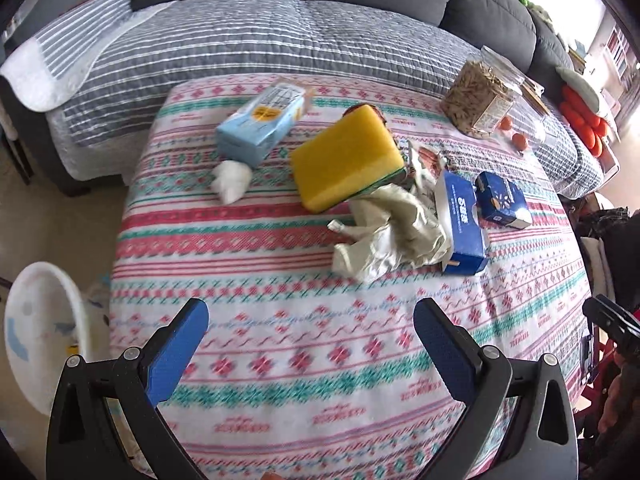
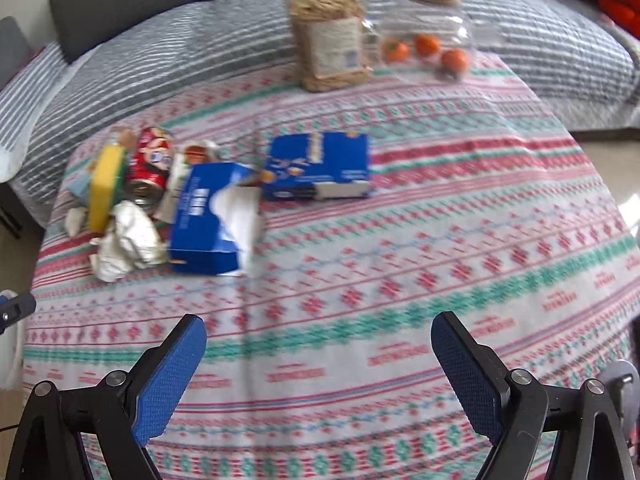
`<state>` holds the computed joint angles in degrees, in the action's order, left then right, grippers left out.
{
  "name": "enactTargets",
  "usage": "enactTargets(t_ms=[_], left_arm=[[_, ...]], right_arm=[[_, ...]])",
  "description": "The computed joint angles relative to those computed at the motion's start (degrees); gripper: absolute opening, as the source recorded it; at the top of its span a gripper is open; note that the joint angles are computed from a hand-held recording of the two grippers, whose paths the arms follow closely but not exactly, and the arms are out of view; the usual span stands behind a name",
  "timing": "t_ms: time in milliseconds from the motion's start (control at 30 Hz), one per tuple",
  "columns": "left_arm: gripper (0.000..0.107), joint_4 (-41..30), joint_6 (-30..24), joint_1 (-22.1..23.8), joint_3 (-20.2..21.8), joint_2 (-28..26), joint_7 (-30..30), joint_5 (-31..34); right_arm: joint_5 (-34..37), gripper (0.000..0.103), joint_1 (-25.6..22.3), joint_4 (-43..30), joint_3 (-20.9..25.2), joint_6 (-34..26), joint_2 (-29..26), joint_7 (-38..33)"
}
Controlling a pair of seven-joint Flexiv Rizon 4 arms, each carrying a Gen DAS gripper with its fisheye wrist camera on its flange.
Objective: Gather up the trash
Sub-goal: 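Move both tools back over the table, then grasp the yellow sponge with the left tool while the right tool grasps the flat blue biscuit box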
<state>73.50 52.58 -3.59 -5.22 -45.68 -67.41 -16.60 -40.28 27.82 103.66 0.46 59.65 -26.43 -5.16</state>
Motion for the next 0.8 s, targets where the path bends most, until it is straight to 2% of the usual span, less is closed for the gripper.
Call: enactTargets(t_ms=[133, 200, 267, 533, 633, 733, 800], left_arm=[[0.103, -5.9, 0.7, -1.1, -0.1, -4.3, -0.8, 0.4], [0.103, -9.2, 2.9, -1.9, 0.7, -6.9, -1.7, 1.2], [0.103, -11.1, 6.5, -2.3, 0.8, -9.1, -2.4, 1.6], [0.100, -17.0, 11.1, -3.9, -0.5, -14.1, -1.9, 2.4], [0.091, -18.8, 12.7, -4.7, -0.5, -15.6, -1.9, 2.6], [0.074, -19.3, 13.7, -4.8, -0.9, -16.3, -1.5, 2.6], [0.057, -19.6, 13.8, -4.7, -1.6, -16.6, -0.8, 2.2]], right_arm=[[1.5, 0.094, -0.8, 0.3, 0.4, -1.1, 0.2, -0.2], [2.5, 0.094, -1.2, -0.2, 0.7, -1.5, -0.1, -1.0], [3.4, 0.094, -1.4, -0.9, 1.0, -1.9, -0.6, -1.9], [8.0, 0.094, -2.2, -4.4, 1.1, -1.3, -3.5, -5.1], [8.5, 0.094, -2.3, -4.9, 0.0, 0.1, -4.1, -4.5], [9.6, 0.094, -2.7, -5.6, -0.7, 1.3, -5.0, -3.6], [10.3, 0.094, -3.1, -6.1, -1.1, 2.4, -5.8, -3.2]])
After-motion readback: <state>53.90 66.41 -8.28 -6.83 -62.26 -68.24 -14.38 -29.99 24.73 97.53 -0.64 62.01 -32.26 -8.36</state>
